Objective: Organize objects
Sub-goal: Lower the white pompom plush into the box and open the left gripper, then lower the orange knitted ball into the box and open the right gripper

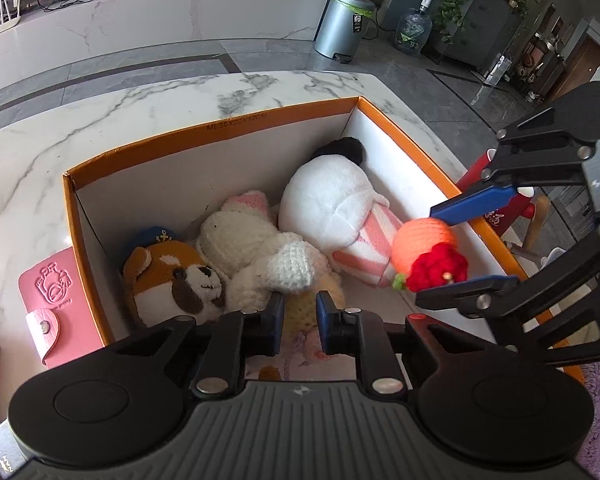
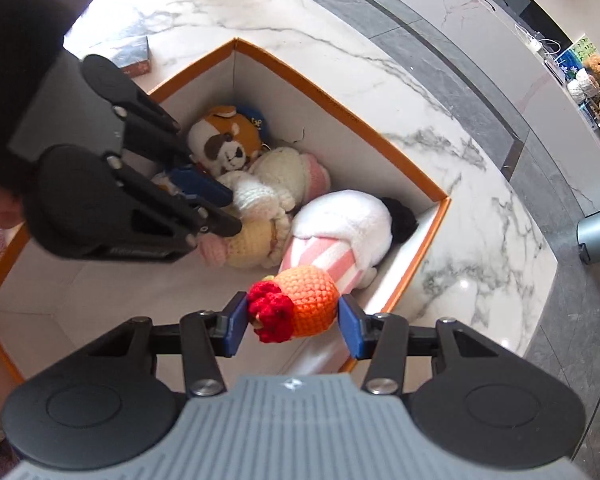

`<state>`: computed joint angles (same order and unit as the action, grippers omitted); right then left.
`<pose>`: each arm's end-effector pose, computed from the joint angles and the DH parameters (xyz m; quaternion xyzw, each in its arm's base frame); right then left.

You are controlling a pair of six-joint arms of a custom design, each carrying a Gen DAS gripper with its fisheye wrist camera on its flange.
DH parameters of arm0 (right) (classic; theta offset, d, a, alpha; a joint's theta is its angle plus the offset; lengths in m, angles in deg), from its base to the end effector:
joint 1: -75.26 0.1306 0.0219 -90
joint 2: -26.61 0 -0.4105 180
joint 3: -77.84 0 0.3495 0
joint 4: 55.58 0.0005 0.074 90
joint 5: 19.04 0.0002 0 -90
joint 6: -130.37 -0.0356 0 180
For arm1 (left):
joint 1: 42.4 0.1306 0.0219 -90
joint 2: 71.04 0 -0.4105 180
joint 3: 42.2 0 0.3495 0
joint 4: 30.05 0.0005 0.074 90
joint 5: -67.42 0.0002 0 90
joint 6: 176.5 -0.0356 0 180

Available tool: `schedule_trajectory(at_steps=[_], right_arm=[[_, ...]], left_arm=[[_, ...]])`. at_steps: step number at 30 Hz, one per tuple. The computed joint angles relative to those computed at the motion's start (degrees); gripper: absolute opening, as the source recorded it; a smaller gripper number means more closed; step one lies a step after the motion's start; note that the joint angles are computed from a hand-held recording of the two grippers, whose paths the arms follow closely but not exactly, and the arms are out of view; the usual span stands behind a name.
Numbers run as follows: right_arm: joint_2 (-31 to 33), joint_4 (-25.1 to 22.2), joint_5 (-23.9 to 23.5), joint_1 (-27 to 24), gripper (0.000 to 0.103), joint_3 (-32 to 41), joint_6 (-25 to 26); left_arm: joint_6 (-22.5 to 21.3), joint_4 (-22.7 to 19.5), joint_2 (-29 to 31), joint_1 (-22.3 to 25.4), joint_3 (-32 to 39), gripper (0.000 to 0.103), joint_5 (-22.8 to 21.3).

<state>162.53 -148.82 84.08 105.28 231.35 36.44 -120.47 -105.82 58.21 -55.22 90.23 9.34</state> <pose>0.5902 0.3311 0.4165 -0.2086 0.9635 -0.0722 0.1518 0.6408 -0.1656 0.3684 0.4156 0.8557 -0.2405 0.1929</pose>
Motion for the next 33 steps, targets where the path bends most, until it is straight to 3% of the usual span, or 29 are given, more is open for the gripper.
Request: schedule_trajectory(at_steps=[12, 18, 26, 30, 33], right_arm=[[3.41, 1.5, 1.74, 0.51, 0.05, 0.81, 0.0], [0.02, 3.64, 2.62, 0.81, 0.05, -3.4, 0.34], [-2.45, 3.97, -1.96, 1.34, 0.05, -9.02, -0.56], [-2.58, 9.18, -1.93, 1.18, 0.05, -12.19, -2.07], [-2.48, 12.95, -0.7, 1.25, 0.05, -13.95, 0.14]], left_arm=[[-1.33, 0.68, -0.38, 0.1, -1.16, 0.021, 1.09], [-0.87, 0.38, -0.82, 0.93, -0.84, 0.021, 3.07], [1.34, 2.34, -4.24, 2.89, -1.67, 0.021, 5.82], [1.95, 4.16, -5.67, 3.18, -3.38, 0.021, 3.77], [1.65, 3.95, -5.8, 3.39, -3.78, 0.021, 2.74]])
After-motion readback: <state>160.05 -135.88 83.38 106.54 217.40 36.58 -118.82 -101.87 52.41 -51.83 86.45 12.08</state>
